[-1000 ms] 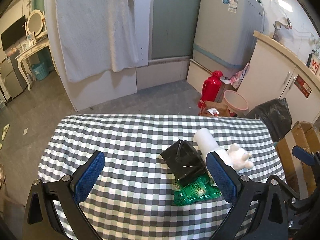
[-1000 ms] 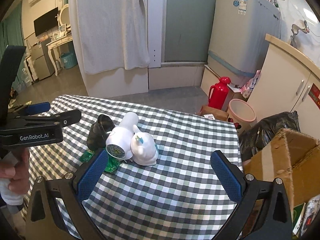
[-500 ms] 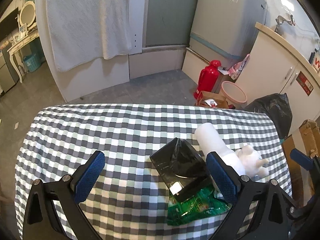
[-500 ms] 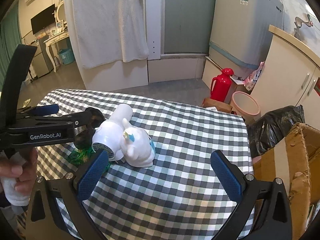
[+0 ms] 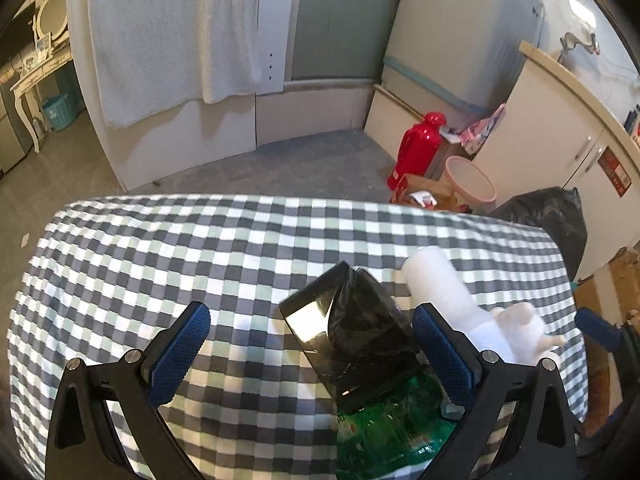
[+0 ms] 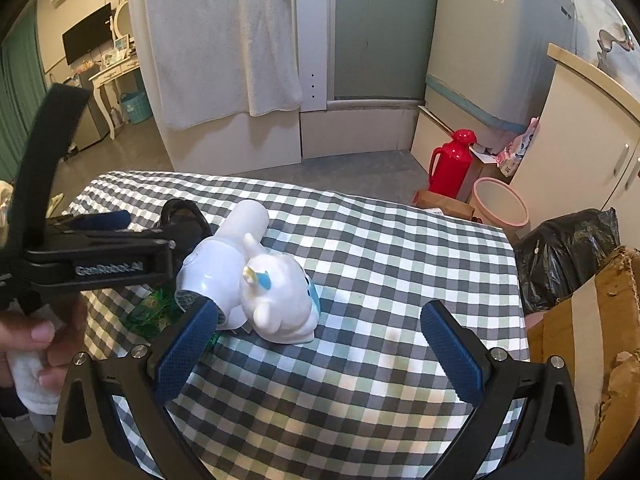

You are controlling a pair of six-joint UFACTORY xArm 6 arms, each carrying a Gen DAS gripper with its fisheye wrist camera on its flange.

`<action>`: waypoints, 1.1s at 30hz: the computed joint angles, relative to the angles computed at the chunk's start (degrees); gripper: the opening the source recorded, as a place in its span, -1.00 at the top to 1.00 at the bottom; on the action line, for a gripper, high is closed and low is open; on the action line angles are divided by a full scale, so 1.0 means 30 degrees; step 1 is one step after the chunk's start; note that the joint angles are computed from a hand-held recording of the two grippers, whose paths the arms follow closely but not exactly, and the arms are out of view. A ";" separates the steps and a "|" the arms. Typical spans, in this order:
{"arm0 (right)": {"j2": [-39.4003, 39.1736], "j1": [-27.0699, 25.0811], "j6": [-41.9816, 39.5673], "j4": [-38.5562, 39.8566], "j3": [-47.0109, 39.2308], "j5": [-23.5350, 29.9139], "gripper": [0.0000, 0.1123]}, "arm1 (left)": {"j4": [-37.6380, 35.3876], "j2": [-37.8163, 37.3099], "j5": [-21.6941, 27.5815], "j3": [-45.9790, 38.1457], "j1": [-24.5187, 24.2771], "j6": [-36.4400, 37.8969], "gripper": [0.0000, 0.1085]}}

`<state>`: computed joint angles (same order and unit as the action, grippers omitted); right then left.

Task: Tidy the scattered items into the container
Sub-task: 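Close left tool on black pouch while right tool grips white cartoon figure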

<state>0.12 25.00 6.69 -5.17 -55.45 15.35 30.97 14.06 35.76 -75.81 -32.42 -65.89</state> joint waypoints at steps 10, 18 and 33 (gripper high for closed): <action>0.0965 0.0099 -0.1464 0.1695 -0.0633 -0.0177 -0.82 | -0.0417 0.0274 -0.0897 0.0345 0.0470 -0.0146 -0.55; 0.1673 0.0422 -0.4207 0.4837 -0.1195 -0.0070 -0.41 | 0.0352 0.0063 -0.0850 0.0679 0.0541 -0.0556 0.03; 0.2568 0.0846 -0.4851 0.5444 -0.2146 0.0587 0.12 | 0.0912 -0.0604 -0.1553 0.1463 0.0658 -0.0817 0.15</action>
